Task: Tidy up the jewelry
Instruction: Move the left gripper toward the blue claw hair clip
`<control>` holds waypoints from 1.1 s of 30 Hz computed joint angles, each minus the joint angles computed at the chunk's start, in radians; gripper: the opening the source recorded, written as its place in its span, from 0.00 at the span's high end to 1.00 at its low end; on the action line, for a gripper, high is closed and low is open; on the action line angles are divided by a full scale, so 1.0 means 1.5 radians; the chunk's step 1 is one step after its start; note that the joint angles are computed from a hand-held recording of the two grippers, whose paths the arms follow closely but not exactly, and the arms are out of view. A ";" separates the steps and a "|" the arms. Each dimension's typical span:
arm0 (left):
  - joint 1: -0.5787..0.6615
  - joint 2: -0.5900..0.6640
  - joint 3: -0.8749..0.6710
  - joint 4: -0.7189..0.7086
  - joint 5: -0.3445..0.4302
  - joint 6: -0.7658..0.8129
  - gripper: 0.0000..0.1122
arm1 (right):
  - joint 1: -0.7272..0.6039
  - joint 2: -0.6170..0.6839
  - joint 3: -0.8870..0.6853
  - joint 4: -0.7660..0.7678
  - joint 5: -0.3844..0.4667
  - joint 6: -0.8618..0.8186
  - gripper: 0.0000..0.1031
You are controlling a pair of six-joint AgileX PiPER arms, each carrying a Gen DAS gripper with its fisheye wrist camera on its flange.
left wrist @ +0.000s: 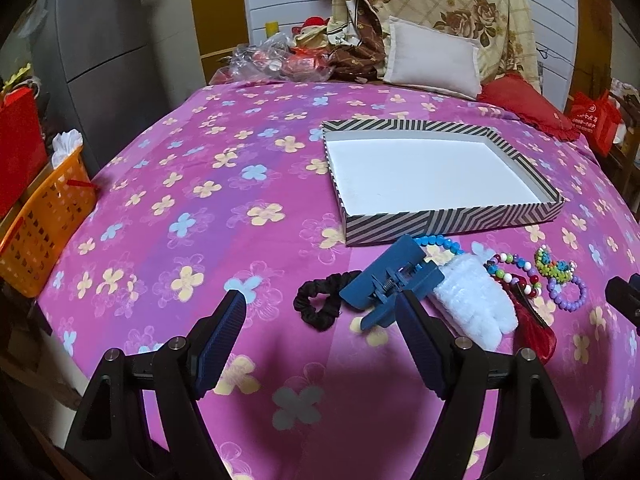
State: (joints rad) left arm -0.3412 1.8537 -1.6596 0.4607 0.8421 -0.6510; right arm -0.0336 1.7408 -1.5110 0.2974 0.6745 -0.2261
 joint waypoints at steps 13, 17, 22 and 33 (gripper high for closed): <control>0.009 -0.011 0.017 -0.013 -0.006 0.015 0.40 | 0.007 0.002 -0.001 -0.003 0.003 0.007 0.00; 0.010 -0.012 0.019 -0.015 -0.006 0.016 0.40 | 0.013 0.003 0.000 -0.005 0.003 0.007 0.00; 0.011 -0.009 0.019 -0.015 -0.007 0.014 0.40 | 0.016 0.004 0.002 -0.004 0.003 0.003 0.00; 0.035 -0.011 0.030 -0.073 -0.021 0.050 0.40 | 0.020 0.010 0.001 0.008 0.006 -0.012 0.00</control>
State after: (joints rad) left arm -0.2889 1.8364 -1.6139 0.3517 0.8112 -0.5756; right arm -0.0041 1.7560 -1.5102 0.3100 0.6833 -0.2443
